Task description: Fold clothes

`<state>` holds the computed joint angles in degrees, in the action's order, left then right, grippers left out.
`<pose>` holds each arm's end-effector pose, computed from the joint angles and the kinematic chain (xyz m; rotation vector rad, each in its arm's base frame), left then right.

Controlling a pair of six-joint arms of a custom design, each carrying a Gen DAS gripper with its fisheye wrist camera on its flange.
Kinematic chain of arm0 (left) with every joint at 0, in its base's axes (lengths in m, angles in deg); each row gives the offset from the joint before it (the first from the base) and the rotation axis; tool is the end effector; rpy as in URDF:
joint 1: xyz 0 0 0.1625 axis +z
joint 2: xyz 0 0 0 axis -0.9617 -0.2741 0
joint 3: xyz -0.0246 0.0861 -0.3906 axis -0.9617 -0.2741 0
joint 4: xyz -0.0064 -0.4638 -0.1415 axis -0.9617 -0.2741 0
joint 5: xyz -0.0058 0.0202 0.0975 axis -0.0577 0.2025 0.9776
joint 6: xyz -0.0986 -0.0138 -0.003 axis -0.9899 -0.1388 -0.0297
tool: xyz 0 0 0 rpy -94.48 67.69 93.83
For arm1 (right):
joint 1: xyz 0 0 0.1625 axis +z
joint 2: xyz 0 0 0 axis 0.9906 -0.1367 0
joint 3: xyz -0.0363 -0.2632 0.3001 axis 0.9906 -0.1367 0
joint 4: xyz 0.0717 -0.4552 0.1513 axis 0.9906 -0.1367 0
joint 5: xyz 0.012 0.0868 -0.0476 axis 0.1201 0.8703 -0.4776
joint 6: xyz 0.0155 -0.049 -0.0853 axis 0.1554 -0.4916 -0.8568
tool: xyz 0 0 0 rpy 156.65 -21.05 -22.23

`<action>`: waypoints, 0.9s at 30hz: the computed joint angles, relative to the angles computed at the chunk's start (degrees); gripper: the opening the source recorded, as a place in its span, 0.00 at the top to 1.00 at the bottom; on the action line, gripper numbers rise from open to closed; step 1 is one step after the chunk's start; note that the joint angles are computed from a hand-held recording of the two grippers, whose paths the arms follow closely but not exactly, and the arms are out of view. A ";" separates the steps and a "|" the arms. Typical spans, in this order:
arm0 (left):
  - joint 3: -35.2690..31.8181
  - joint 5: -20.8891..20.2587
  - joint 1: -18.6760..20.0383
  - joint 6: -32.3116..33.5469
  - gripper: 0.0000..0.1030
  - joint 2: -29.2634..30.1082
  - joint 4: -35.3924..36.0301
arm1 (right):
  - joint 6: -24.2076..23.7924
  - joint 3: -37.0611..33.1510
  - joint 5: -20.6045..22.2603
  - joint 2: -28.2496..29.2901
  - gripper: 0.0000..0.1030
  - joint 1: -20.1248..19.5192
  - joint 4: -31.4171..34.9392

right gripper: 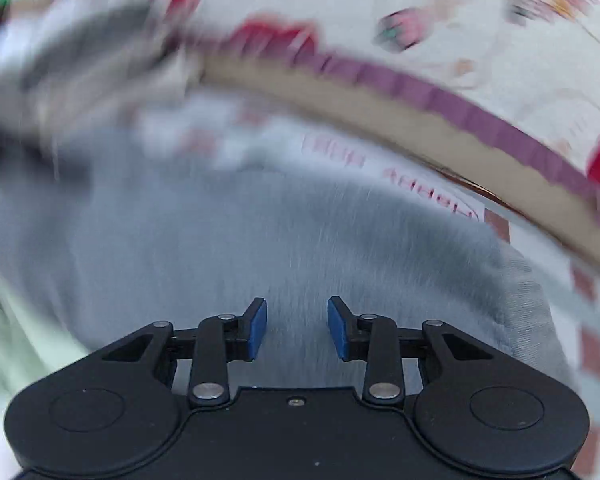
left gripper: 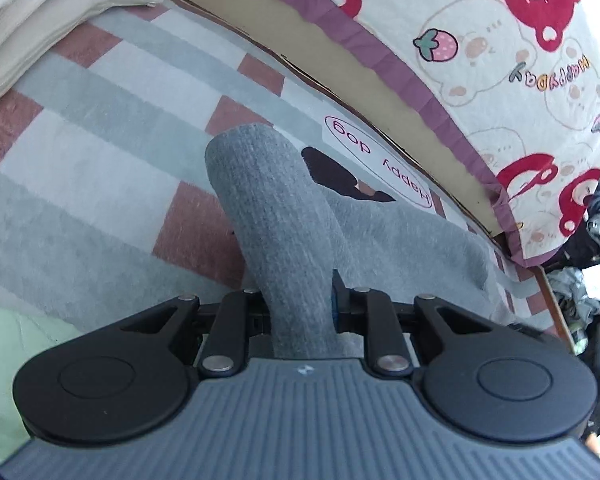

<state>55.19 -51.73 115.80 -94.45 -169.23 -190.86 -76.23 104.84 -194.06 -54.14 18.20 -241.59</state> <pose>-0.1919 -0.4167 0.1739 0.0842 2.8788 -0.9532 0.1663 -0.4193 0.3027 1.1083 -2.1395 0.5838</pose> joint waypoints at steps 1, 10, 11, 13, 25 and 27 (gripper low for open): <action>0.11 0.18 -0.15 0.06 0.82 -0.06 0.28 | -2.25 1.82 -0.01 0.02 0.64 -0.09 -4.26; 0.58 -0.13 -0.03 -0.96 0.82 -0.33 0.45 | 6.55 -7.29 4.29 7.45 0.66 2.05 -1.62; 0.65 -0.28 0.07 -0.97 0.82 -0.38 0.32 | 8.63 -9.07 4.71 9.80 0.66 1.49 -1.58; 0.88 -0.70 0.31 -0.95 0.81 -0.57 0.01 | 15.64 -12.38 2.80 14.13 0.61 0.64 -1.53; -1.09 -3.62 0.67 -0.37 0.70 -1.36 8.80 | 11.52 -6.95 0.87 7.39 0.62 0.22 -0.92; -2.04 -7.48 1.08 0.84 0.70 -1.74 11.14 | 7.25 -4.38 0.36 6.36 0.60 -0.24 -4.23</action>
